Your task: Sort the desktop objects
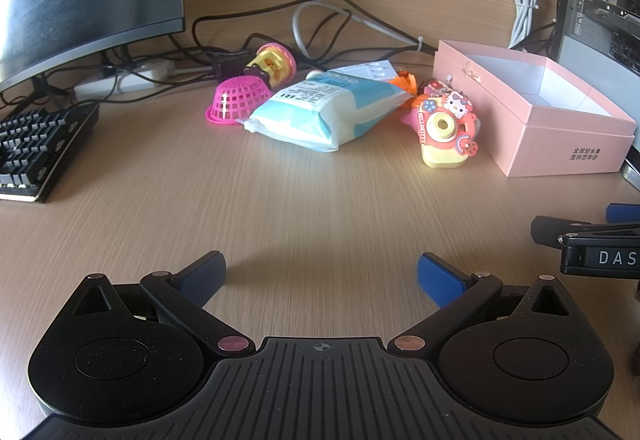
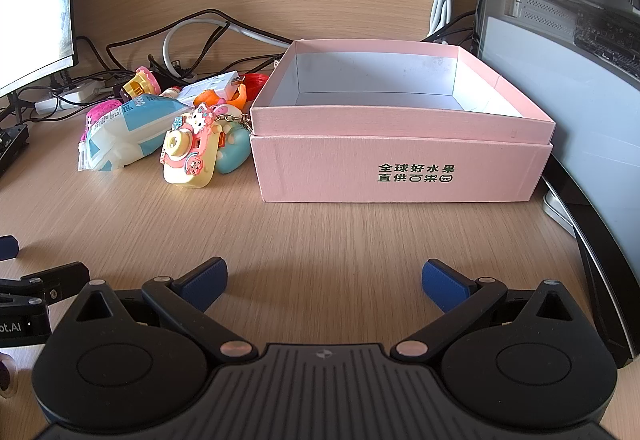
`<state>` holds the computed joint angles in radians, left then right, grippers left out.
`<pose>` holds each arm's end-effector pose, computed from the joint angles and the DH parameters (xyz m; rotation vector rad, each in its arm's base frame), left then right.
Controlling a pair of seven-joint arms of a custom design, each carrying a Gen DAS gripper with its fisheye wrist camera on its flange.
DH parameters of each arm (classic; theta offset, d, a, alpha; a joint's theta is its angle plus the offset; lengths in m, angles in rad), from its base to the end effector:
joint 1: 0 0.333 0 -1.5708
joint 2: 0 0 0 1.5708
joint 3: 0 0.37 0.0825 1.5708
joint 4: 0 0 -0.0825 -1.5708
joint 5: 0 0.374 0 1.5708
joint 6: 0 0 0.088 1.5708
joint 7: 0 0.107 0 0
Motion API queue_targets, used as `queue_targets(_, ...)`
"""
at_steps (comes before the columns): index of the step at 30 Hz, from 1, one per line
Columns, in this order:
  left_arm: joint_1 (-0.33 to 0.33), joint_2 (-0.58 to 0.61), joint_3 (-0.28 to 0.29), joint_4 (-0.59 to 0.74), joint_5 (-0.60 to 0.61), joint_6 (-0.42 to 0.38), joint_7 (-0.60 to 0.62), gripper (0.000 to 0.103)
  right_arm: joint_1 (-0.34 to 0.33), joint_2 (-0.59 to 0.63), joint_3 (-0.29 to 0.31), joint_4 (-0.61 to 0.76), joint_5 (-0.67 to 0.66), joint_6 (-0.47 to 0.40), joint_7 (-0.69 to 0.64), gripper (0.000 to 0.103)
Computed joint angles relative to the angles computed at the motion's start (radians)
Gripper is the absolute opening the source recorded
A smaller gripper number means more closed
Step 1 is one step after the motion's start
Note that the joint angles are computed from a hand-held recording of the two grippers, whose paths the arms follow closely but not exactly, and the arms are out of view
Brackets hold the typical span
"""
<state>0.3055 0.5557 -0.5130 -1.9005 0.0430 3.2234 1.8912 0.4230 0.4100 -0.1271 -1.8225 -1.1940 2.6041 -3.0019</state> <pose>0.6958 -0.0871 0.3915 -1.3882 2.0719 -0.9419 0.6429 0.2271 0.3976 -1.3503 2.1077 -0.9692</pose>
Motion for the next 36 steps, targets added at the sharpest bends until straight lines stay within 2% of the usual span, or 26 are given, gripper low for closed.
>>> queue_targets(26, 0.0, 0.0, 0.0, 0.0, 0.004, 0.0, -0.003, 0.103, 0.0, 0.003, -0.001, 0.0, -0.002, 0.001, 0.004, 0.103)
queue_targets(36, 0.003, 0.0, -0.002, 0.0, 0.004, -0.001, -0.002, 0.103, -0.001, -0.007, 0.003, -0.007, 0.031, 0.004, -0.033, 0.103)
